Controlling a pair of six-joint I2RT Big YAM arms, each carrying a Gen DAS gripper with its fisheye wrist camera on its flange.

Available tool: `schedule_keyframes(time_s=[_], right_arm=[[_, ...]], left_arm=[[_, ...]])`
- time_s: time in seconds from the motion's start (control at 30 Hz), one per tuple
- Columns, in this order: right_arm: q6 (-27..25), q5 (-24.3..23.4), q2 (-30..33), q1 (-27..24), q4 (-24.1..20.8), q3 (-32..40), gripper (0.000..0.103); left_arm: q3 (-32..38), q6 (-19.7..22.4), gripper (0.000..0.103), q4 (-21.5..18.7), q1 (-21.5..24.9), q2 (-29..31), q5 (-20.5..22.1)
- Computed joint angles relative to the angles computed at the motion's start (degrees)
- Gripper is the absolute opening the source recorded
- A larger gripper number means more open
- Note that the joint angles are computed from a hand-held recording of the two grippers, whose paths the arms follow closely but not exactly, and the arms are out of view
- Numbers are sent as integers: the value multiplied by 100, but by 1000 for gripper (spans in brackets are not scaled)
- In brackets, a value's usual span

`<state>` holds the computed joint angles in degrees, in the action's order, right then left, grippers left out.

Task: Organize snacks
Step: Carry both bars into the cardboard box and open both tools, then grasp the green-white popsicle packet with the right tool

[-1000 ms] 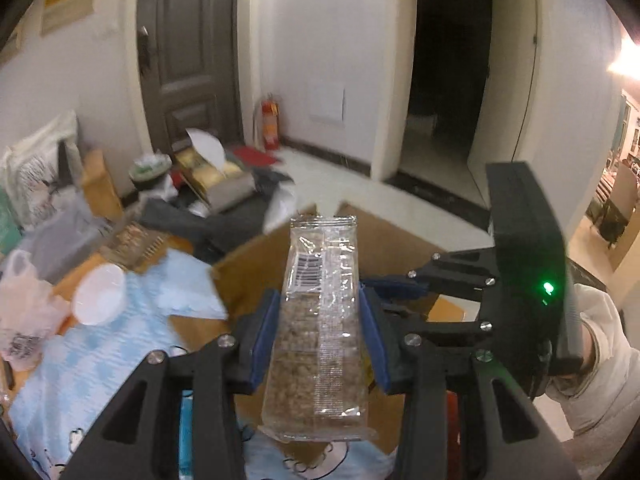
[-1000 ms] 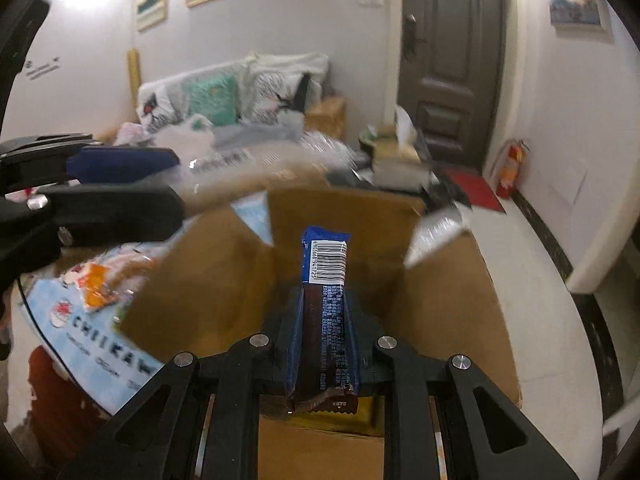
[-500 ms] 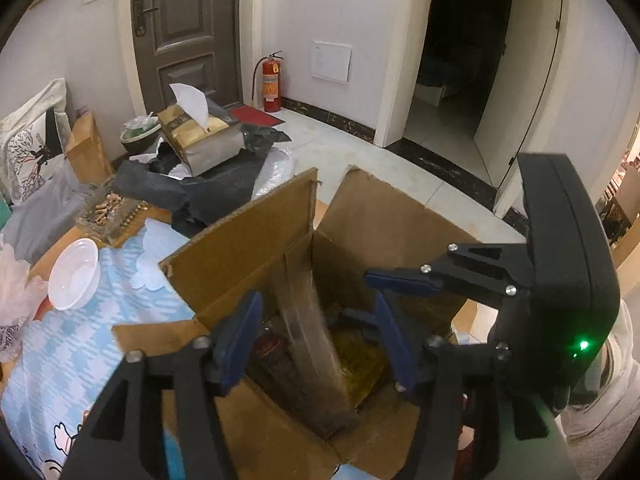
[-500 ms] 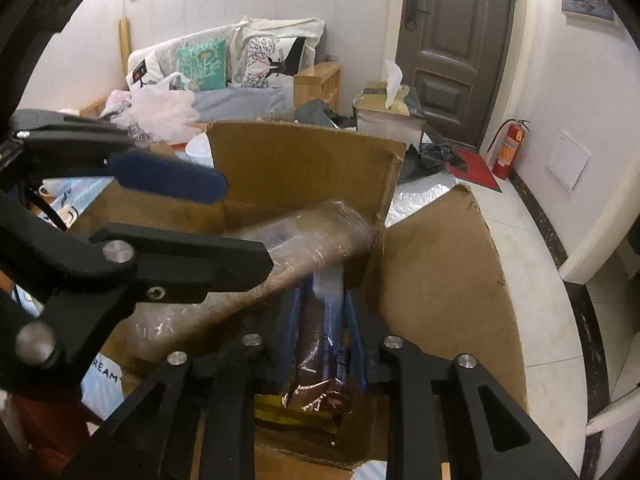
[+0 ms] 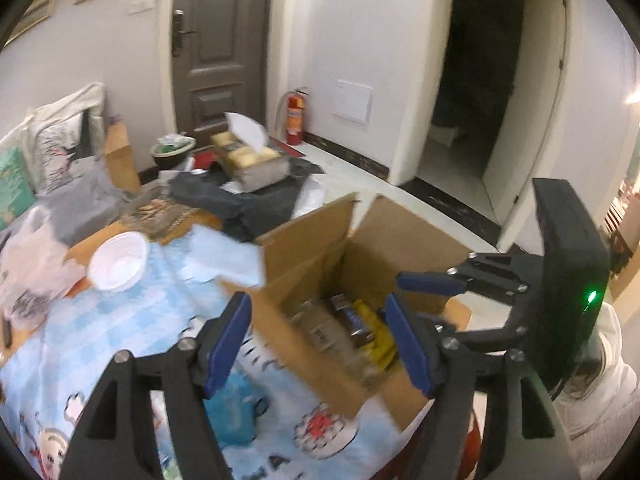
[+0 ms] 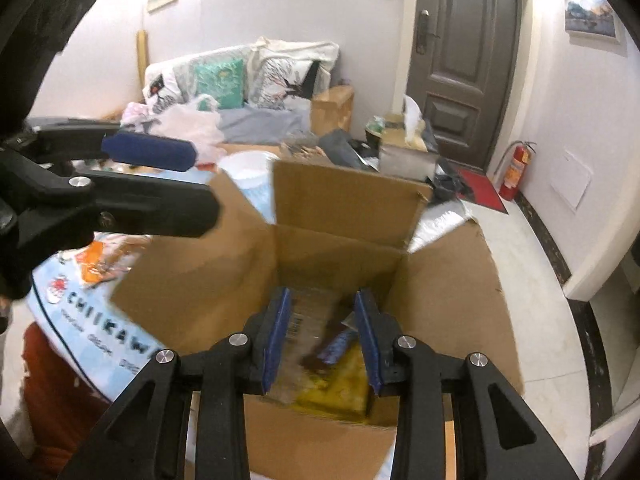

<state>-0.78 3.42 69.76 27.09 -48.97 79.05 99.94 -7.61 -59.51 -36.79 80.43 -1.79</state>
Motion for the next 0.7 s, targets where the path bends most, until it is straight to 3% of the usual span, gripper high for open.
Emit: schedule_keyframes(time_s=[0.2, 0.4, 0.7], right_arm=[[134, -31, -95, 613, 169, 57, 29], [212, -87, 160, 1306, 272, 315, 29], [565, -91, 904, 2109, 152, 717, 30]], left_arm=[[-1132, -172, 72, 217, 419, -1103, -494], [-2087, -260, 72, 305, 958, -1989, -601], [-3292, -156, 72, 592, 1906, -2888, 70]])
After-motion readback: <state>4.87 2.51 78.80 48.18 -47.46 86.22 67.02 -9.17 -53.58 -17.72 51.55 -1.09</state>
